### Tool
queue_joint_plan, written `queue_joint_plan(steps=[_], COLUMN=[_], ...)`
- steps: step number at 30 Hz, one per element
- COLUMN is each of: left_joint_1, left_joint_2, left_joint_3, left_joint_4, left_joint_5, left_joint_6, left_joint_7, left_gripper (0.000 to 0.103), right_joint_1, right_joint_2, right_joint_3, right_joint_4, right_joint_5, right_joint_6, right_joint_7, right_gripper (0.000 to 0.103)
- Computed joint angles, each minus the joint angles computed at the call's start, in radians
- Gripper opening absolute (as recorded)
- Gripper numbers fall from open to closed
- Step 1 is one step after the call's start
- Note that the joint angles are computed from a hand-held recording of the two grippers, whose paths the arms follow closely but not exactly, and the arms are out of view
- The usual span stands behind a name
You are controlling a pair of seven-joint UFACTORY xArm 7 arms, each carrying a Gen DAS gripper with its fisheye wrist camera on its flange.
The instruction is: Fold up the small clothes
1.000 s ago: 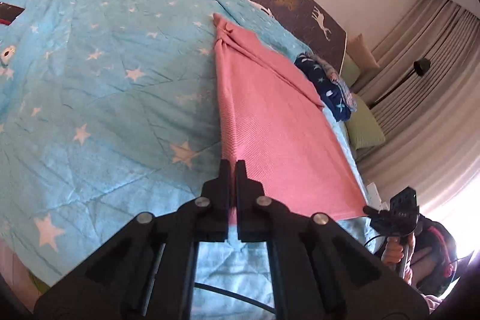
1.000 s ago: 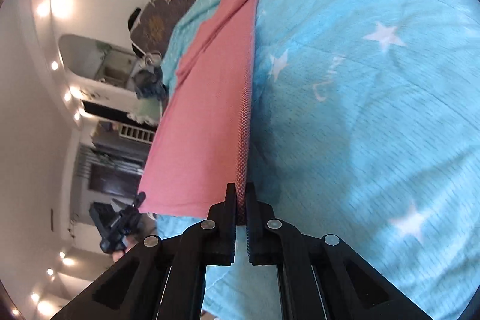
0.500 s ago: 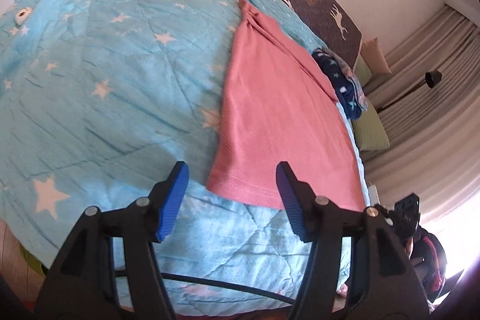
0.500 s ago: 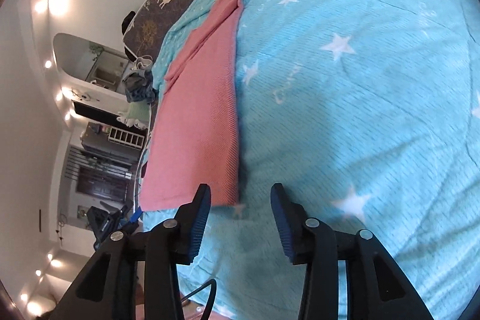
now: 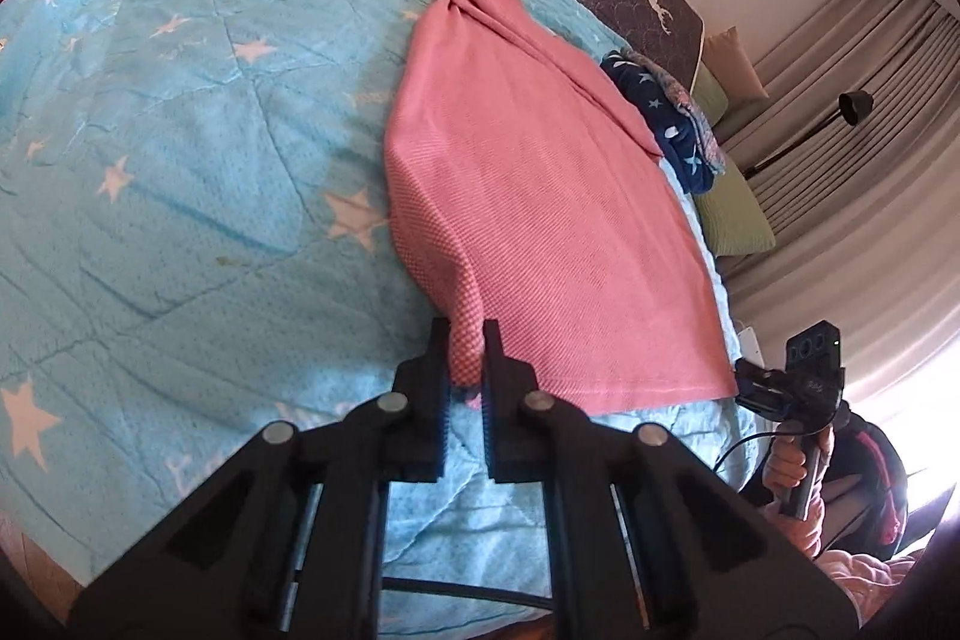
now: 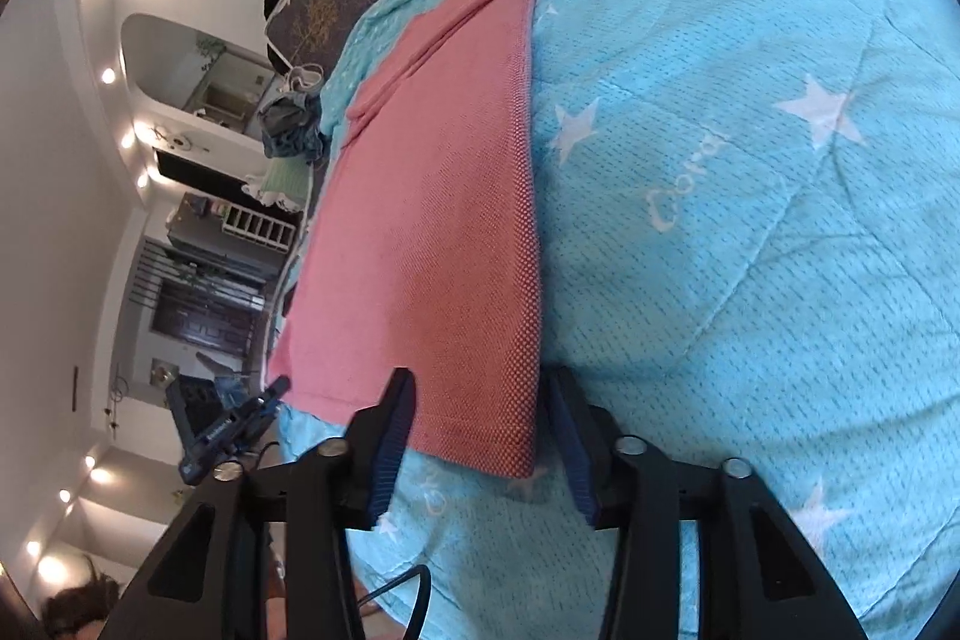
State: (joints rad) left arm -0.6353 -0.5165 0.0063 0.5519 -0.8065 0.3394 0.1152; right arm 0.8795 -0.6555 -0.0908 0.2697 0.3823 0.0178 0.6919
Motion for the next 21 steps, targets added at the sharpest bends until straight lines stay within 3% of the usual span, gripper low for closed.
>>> queue_joint_plan(steps=[1, 7, 12, 16, 21], left_joint_1=[-0.007, -0.07, -0.071, -0.066, -0.004], left_joint_2=[-0.001, -0.017, 0.003, 0.052, 0.154], left_joint_3=[0.008, 0.073, 0.072, 0.074, 0.047], left_joint_4=[0.002, 0.049, 0.145, 0.231, 0.376], left_joint_5=[-0.01, -0.149, -0.2, -0.258, -0.27], left_joint_6=[-0.002, -0.017, -0.028, -0.024, 0.011], left_joint_7=[0.008, 0.122, 0.214, 0.294, 0.33], left_gripper=[0.009, 0.009, 0.009, 0.009, 0.009], right_joint_1=[0.011, 0.138, 0.17, 0.143, 0.127], right_joint_2=[0.009, -0.015, -0.085, -0.1, -0.075], right_joint_3=[-0.02, -0.121, -0.177, -0.198, -0.23], right_joint_4=[0.004, -0.028, -0.012, 0.036, 0.126], right_joint_5=[0.005, 0.003, -0.094, -0.163, -0.183], right_joint_6=[0.006, -0.176, -0.225, -0.182, -0.141], right_joint_7=[-0.004, 0.006, 0.003, 0.004, -0.047], right_gripper=[0.008, 0.005, 0.005, 0.005, 0.005])
